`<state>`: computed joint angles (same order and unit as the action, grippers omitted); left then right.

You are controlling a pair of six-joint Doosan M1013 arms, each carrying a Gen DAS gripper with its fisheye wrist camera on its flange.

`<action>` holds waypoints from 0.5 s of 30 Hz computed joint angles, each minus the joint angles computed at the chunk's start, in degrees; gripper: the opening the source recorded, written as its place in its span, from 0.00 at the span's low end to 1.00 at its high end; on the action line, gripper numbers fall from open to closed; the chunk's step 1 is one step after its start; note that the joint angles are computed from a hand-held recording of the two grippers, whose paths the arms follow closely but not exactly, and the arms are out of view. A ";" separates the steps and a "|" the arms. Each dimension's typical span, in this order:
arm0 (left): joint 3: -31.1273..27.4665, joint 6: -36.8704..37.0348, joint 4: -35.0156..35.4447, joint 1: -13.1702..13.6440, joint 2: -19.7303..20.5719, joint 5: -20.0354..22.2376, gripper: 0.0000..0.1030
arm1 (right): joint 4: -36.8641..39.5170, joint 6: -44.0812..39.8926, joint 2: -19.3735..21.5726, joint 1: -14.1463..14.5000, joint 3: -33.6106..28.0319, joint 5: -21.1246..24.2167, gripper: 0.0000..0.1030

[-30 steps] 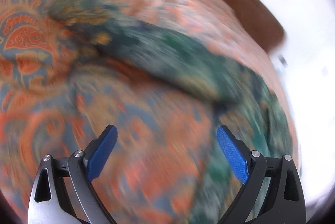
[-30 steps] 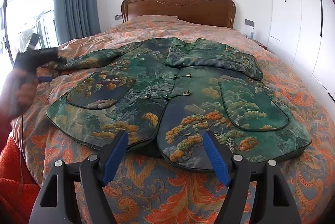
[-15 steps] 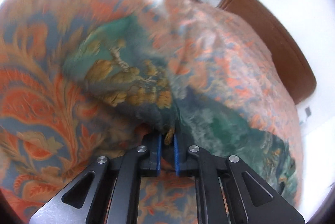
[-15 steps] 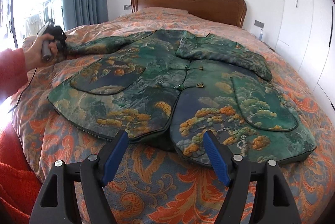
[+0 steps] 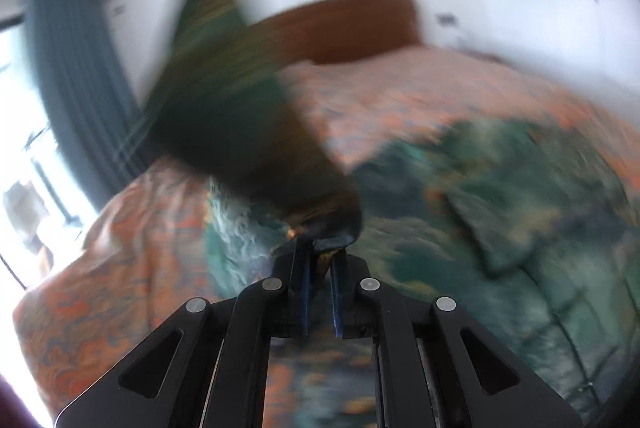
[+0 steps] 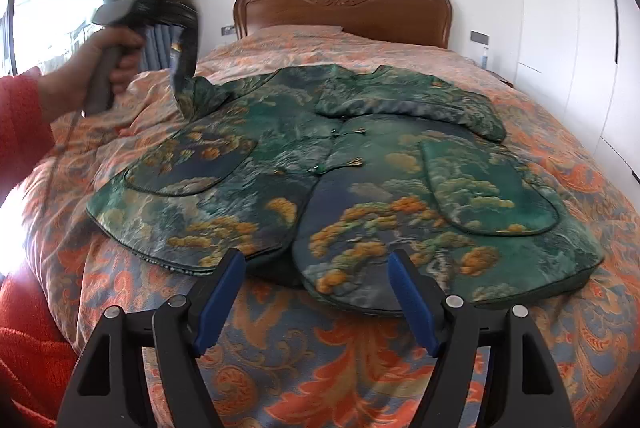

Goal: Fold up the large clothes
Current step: 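Grasp the other sleeve with the left tool and fold it across the body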

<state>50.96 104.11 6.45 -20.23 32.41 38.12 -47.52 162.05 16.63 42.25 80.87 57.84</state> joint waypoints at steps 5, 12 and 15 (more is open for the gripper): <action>0.22 3.41 4.25 -3.41 2.03 7.44 0.14 | -0.95 3.13 -1.35 -0.25 1.75 -0.12 0.73; 13.26 4.29 14.13 -5.69 -3.64 1.40 0.78 | -1.01 6.43 -2.65 -0.96 3.36 -0.43 0.73; 16.87 6.95 9.23 -4.43 -6.70 0.93 0.80 | -1.01 6.71 -2.99 -1.33 3.44 -0.70 0.73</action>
<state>67.83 111.06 15.67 -24.66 25.71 39.05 -48.53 168.77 13.64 40.92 84.31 57.14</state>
